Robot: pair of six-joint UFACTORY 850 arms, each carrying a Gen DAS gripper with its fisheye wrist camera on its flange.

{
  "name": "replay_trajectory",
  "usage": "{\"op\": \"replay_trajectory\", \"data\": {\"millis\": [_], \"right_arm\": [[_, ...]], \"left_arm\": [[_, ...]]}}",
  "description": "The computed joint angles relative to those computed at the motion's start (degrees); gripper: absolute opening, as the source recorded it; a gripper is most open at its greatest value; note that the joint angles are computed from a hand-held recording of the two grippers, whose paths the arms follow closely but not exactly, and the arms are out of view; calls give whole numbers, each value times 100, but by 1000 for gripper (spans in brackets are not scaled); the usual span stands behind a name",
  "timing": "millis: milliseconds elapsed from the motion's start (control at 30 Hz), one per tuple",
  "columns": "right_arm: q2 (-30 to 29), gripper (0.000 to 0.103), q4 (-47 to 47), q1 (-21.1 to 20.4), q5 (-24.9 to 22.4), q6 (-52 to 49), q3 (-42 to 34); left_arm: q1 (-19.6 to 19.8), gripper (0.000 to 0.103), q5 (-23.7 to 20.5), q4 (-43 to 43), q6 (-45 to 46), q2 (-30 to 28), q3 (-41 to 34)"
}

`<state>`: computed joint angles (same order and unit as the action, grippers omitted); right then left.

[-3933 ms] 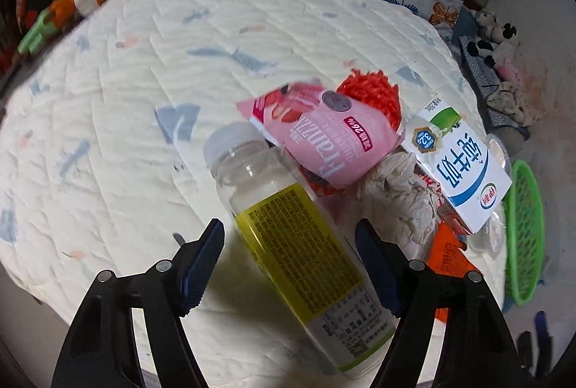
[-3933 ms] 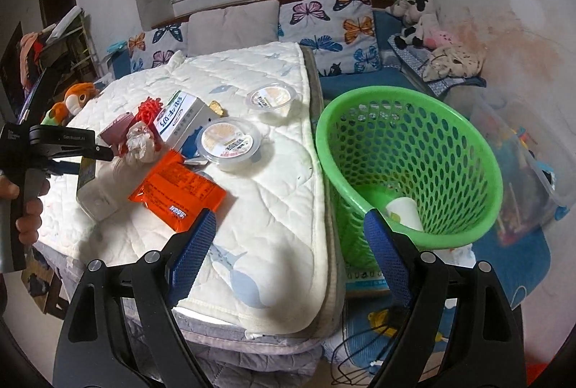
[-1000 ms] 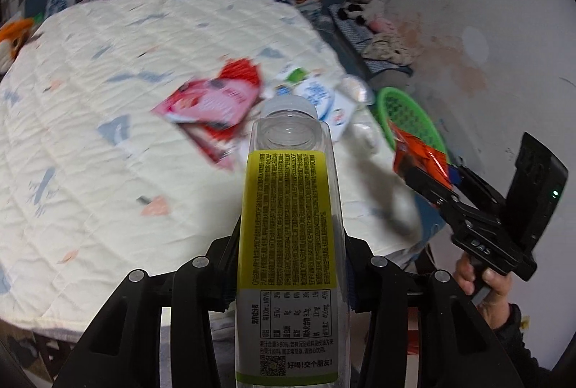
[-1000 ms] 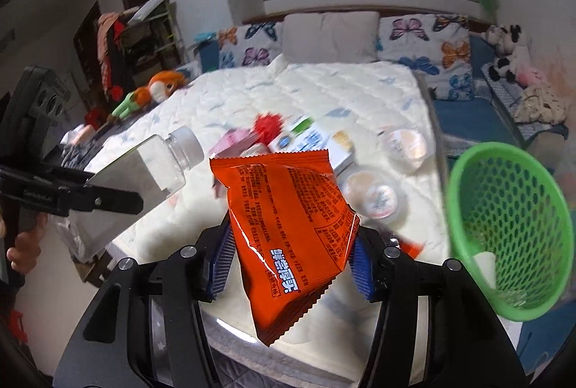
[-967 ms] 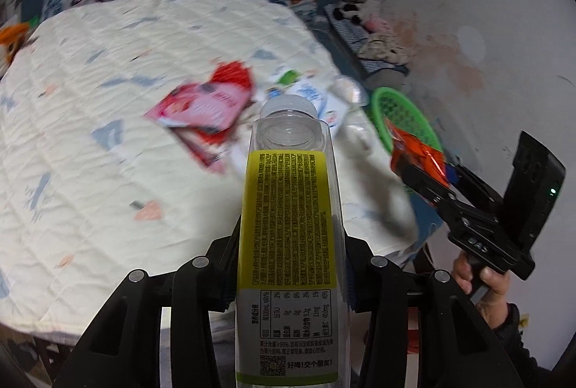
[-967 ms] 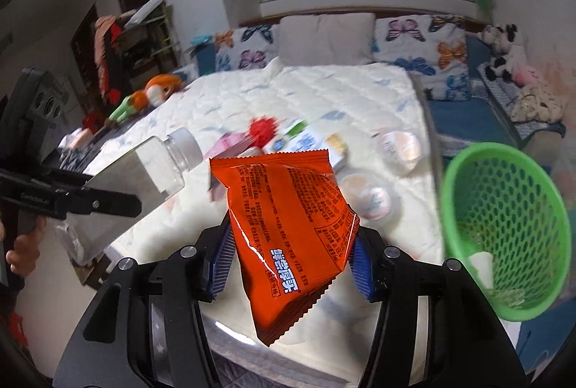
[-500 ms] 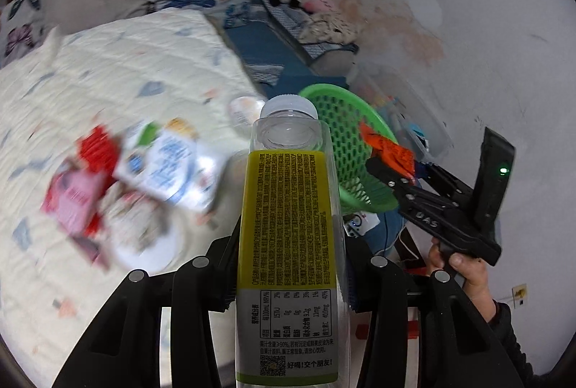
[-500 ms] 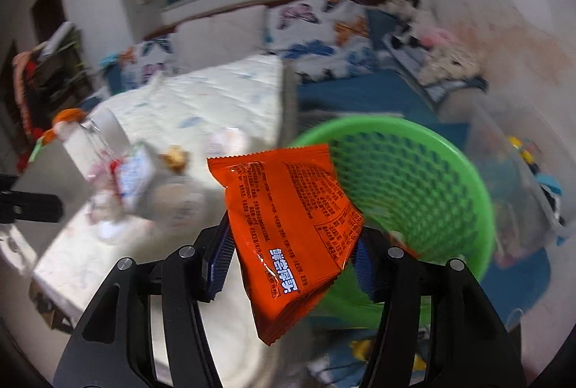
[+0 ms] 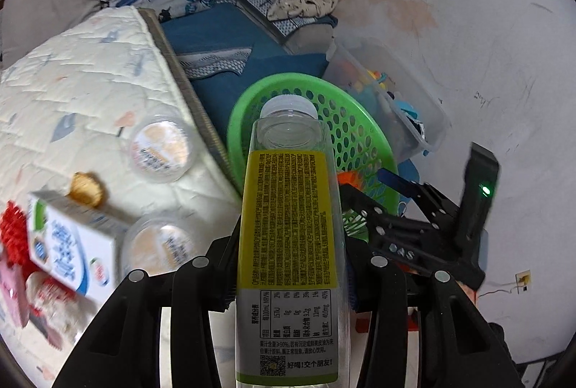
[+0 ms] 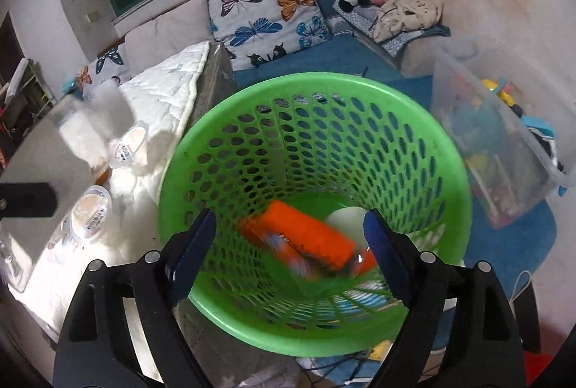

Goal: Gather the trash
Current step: 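Release the orange packet into the basket while the left tool drops the bottle in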

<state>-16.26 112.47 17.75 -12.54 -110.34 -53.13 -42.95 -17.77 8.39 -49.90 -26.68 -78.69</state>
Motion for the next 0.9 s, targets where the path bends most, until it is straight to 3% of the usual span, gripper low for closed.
{"op": "replay_trajectory", "data": {"millis": [300, 567, 733, 900], "right_arm": [[596, 84, 1657, -181, -81, -1948, 582], [834, 84, 2066, -360, -197, -2410, 888], [890, 85, 2087, -412, -235, -2509, 1012], [950, 85, 2214, -393, -275, -2609, 1116]], "left_arm": [[114, 43, -484, -1168, 1260, -971, -1155], [159, 44, -954, -1628, 1628, -1735, -2066], [130, 44, -1056, -1536, 1504, -1917, -2276], [107, 61, -821, -1255, 1158, -1791, -2092]]}}
